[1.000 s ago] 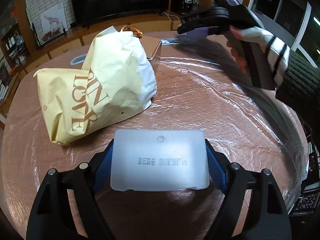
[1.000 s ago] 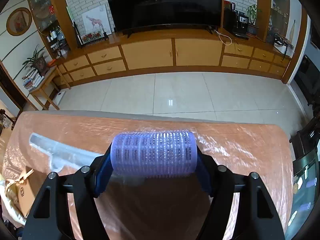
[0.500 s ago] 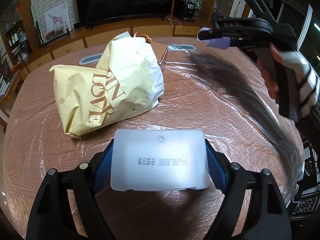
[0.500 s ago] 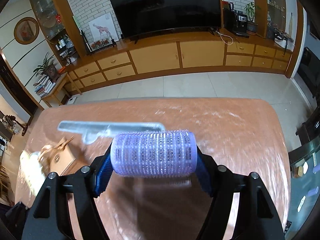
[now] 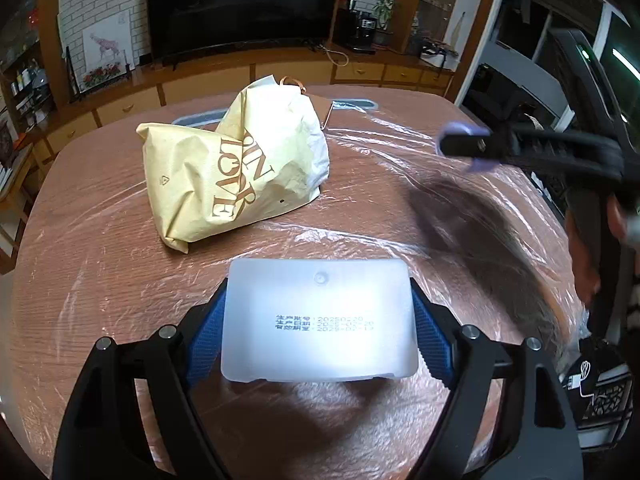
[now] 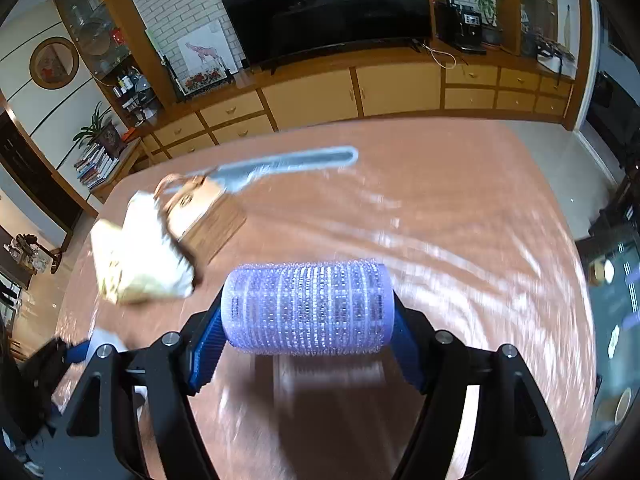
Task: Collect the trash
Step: 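Carry the white box and lavender roller over the bin with both tools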
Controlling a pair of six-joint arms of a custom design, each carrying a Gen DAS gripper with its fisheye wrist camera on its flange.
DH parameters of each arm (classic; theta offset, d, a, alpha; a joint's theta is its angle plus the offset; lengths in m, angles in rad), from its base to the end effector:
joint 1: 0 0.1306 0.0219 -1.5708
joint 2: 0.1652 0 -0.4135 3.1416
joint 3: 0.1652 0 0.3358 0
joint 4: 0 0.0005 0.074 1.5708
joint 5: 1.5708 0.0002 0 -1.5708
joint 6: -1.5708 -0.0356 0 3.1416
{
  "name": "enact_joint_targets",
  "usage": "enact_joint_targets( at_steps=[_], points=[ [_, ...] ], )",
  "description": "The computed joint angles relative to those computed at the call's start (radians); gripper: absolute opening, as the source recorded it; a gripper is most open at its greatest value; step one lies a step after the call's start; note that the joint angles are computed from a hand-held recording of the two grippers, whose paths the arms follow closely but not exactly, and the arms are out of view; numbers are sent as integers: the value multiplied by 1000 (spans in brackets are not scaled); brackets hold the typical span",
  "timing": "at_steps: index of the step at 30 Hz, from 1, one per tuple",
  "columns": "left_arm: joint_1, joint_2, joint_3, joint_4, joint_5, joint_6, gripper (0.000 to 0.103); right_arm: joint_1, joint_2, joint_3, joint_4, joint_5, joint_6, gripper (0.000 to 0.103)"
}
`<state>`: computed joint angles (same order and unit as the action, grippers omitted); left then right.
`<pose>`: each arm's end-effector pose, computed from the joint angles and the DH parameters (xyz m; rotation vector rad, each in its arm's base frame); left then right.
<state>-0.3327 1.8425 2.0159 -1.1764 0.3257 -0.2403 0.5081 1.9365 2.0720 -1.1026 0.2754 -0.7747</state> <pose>0.5494 -0.2024 0.4723 0.8393 2.4155 -0.4537 0.5512 0.2953 0.4433 0.4379 2.4562 0.1876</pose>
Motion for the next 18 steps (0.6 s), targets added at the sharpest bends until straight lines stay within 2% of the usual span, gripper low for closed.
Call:
enact_joint_targets(
  at_steps=[12,18],
  points=[
    [21,-40,-68,-4,79,-84,83,117,-83,-139,-1,76,-196,70],
    [18,-58,-85,-10,73,-102,83,146,-101,-163,-9,83,-224,70]
  ],
)
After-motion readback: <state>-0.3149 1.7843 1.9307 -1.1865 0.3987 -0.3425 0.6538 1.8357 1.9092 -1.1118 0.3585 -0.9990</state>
